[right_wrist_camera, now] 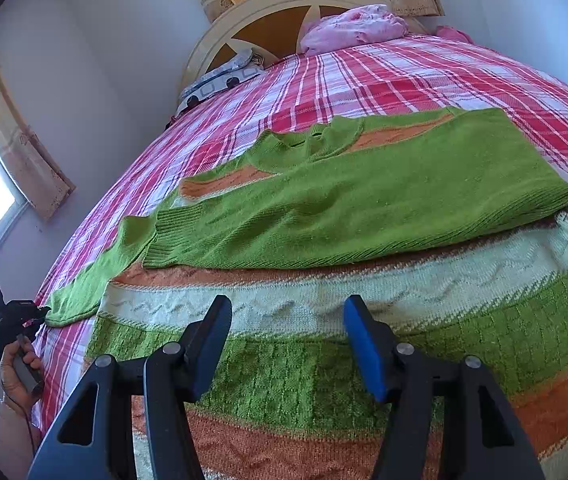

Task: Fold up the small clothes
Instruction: 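Grasp the other green sleeve cuff with the left gripper, then fold the held sleeve across the sweater body with the left gripper, release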

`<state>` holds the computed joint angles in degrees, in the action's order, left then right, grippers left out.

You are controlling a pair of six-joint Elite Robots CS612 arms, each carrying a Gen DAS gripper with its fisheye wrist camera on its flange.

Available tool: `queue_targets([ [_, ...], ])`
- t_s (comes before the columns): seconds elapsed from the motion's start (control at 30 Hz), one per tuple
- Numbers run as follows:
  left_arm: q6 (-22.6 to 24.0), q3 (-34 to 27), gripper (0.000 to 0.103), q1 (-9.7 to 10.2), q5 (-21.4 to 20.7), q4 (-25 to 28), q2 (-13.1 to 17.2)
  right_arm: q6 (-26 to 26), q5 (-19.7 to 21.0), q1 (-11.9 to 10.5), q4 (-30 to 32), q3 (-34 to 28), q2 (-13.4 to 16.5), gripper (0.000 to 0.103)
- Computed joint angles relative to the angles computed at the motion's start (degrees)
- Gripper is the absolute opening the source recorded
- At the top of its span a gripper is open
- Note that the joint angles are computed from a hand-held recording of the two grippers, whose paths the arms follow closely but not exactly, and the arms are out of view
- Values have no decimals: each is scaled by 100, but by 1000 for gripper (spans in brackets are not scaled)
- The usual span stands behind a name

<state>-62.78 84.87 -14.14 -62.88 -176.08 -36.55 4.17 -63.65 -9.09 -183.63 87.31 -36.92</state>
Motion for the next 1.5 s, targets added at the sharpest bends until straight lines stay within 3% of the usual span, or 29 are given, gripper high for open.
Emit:
queue_targets([
  [0.17, 579, -118, 8, -205, 364, -261, -16, 76, 95, -22, -17, -10, 17, 60],
  [0.3, 1600, -376, 8, -476, 500, -684, 26, 80, 110, -26, -14, -12, 19, 60],
  [0.47, 3026, -885, 8, -902, 149, -1098, 212, 158, 197, -41, -41, -25, 36, 60],
  [0.6, 3723, -1358, 8, -1194, -224, -974, 466, 203, 265, -57, -64, -32, 49, 60],
  [0.8, 4020, -1920, 8, -1434, -643, -234, 784, 307, 432, -103, -118, -37, 78, 60],
  [1.03, 3915, -2247, 8, -1491, -917, 797, 908, 410, 575, -137, -156, -49, 105, 60],
  [1.13, 3854, -2182, 17, -1482, -1035, 1074, 838, 430, 600, -143, -160, -52, 109, 60],
  [1.2, 3883, -2025, 33, -1465, -1250, 1063, 753, 430, 599, -144, -158, -55, 111, 60],
  [1.27, 3784, -1670, 83, -1491, -1136, 922, 578, 446, 620, -147, -163, -55, 113, 60],
  [1.3, 3717, -1506, 90, -1509, -993, 801, 507, 460, 640, -151, -168, -55, 115, 60],
  [1.33, 3647, -1229, 95, -1524, -817, 503, 398, 469, 662, -158, -169, -59, 119, 60],
  [1.4, 3493, -741, 95, -1551, -435, 74, 210, 491, 704, -170, -172, -57, 118, 60],
  [1.5, 3198, -396, 95, -1584, 194, 51, 112, 410, 667, -156, 46, -81, 56, 60],
])
